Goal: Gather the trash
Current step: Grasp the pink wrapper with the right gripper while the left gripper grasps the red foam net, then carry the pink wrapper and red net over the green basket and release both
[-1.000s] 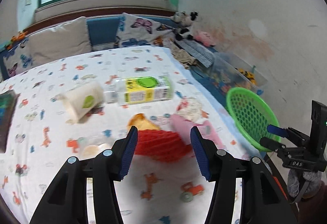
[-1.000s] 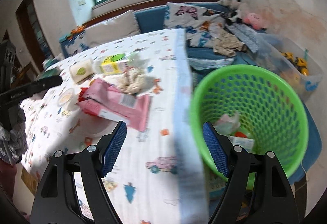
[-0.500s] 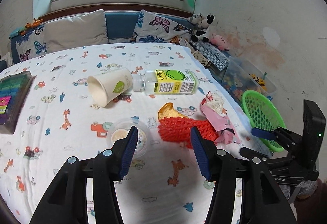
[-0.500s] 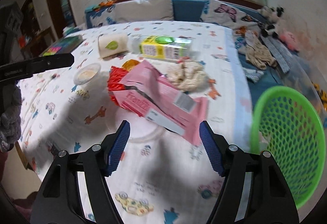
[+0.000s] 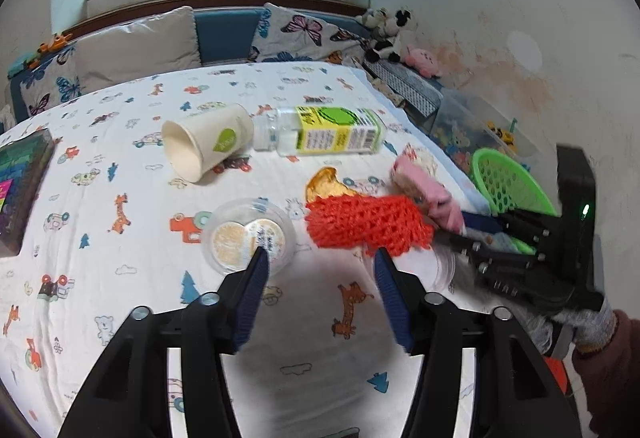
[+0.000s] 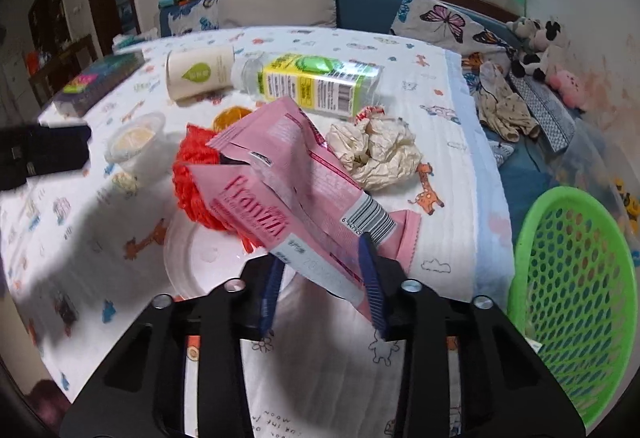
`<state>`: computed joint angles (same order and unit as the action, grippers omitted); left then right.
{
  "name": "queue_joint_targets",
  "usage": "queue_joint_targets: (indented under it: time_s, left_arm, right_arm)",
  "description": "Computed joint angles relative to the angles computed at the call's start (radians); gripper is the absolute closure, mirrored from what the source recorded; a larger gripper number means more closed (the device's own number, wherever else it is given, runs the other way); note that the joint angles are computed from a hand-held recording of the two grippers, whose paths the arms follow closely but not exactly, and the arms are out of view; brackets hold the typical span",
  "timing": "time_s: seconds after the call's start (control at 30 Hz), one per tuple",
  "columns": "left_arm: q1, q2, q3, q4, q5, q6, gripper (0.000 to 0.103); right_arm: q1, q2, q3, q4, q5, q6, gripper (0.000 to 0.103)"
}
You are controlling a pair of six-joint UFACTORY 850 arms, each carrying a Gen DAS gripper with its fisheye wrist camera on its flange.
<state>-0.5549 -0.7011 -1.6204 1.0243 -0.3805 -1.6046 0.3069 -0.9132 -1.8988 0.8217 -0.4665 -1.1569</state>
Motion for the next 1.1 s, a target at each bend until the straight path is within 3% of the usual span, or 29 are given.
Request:
queue_joint_targets:
  time_s: [0.23,0.47,0.67,0.97,1.1]
  left_arm:
    - [-0.008,-0.068,-0.098,-0.131,0.003,0.199,0.043]
    - [-0.012,-0.173,-0.257,-0.295,-0.041,0.453,0.041]
    - [-0.011,-0.253,-0.377,-0.350,-0.102,0.543,0.041]
    - [-0.008,-0.275,-0.404,-0.350,-0.098,0.546,0.074]
    - [-0.014,-0.253,-0.375,-0.305,-0.090,0.494,0.080]
  right_arm:
    - [-0.034,0.009,-0.013,0.096,-0.058,0.000,0.086]
    - [-0.070,0.028,-0.005,0.176,-0.128,0.002,0.090]
    - [-0.092,0.080,0.057,0.252,-0.128,-0.054,0.090]
    - [-0.119,0.124,0.116,0.305,-0.127,-0.080,0.091]
    - [-0.126,0.132,0.131,0.324,-0.127,-0.090,0.092]
